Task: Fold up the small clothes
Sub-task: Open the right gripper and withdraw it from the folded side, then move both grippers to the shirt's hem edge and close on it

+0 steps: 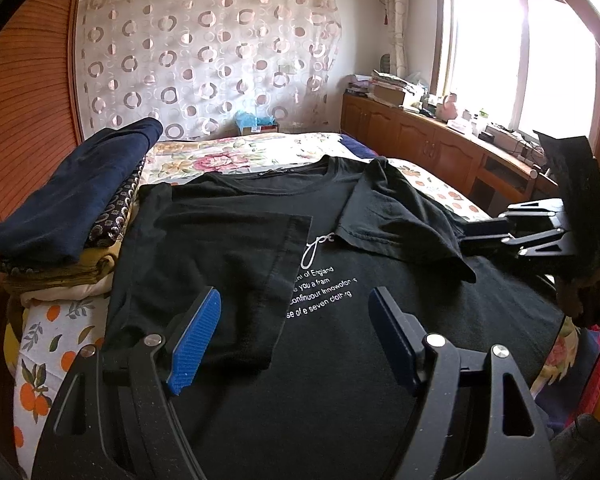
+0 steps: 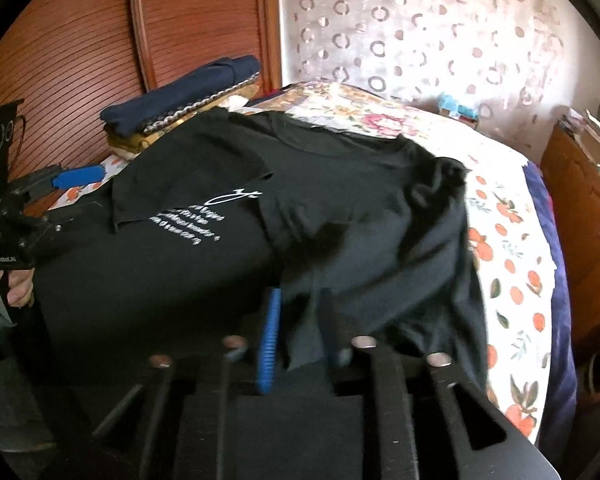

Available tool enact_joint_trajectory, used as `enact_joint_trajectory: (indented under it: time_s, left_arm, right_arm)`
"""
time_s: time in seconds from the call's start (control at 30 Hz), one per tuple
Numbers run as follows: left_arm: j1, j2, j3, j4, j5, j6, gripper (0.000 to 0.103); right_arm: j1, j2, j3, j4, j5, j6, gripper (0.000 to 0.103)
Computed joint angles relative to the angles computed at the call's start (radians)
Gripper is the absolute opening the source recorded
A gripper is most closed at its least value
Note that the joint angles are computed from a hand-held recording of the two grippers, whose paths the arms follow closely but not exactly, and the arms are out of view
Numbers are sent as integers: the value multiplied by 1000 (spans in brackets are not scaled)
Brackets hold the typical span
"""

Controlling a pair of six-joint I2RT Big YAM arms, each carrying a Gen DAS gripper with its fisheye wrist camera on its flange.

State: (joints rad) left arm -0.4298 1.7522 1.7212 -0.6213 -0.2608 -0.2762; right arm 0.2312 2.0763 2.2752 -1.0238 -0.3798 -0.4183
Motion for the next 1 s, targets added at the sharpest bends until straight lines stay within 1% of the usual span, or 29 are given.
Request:
enact_joint_trajectory:
  time_s: [0.07,0.17,0.27,0.37,0.4,0.47,0.53,0.57,0.6,0.63,0.67,0.73,0.77,0.83,0.87,1.0]
  left_arm:
    - [1,1,0,0,1,0,77]
    - [3,1,-1,-1,2,2,77]
    - [3,1,-1,-3,-4,-2,77]
    - [9,0,-5,-7,-11,-9,77]
    - [11,-1,-6,-9,-13,-9,77]
    - [16,1,-3,-13,-19,-7,77]
    - [21,1,1,-17,-22,-6,77]
    - [24,1,2,-18,-23,-6,77]
    - [27,1,4,-20,-24,-5,77]
    - [30,4,11,-24,-24,-3,77]
    - [33,5,14,-26,-25,0,77]
    - [39,8,25,-32,-25,9,77]
    - [42,12,33,-35,-27,14,77]
    - [50,22,54,-43,-36,33,77]
    - [56,30,71,-51,-43,46,77]
    - [94,75,161,-108,-35,73,77]
  right_arm:
    - [-15,-12,-21,29,11,21,39]
    - [-29,-18,-44,54,74,38,39]
    - [-39,9,-21,40,148,59,39]
    - [-41,40,10,23,196,68,39]
    - [-44,47,18,17,200,75,39]
    - [-50,56,34,4,169,89,39]
    - [-49,54,31,0,160,84,39]
    - [-50,53,30,-2,152,77,34]
    - [-52,54,31,-11,131,70,24]
    - [-55,56,35,-17,110,59,19]
    - [-56,56,34,-10,113,48,7]
    - [-68,58,43,-17,99,45,6]
    - [-75,45,29,0,100,51,4]
    - [-93,32,21,33,118,78,4]
    - [-103,35,33,35,123,92,4]
    - [-129,60,93,6,124,99,4]
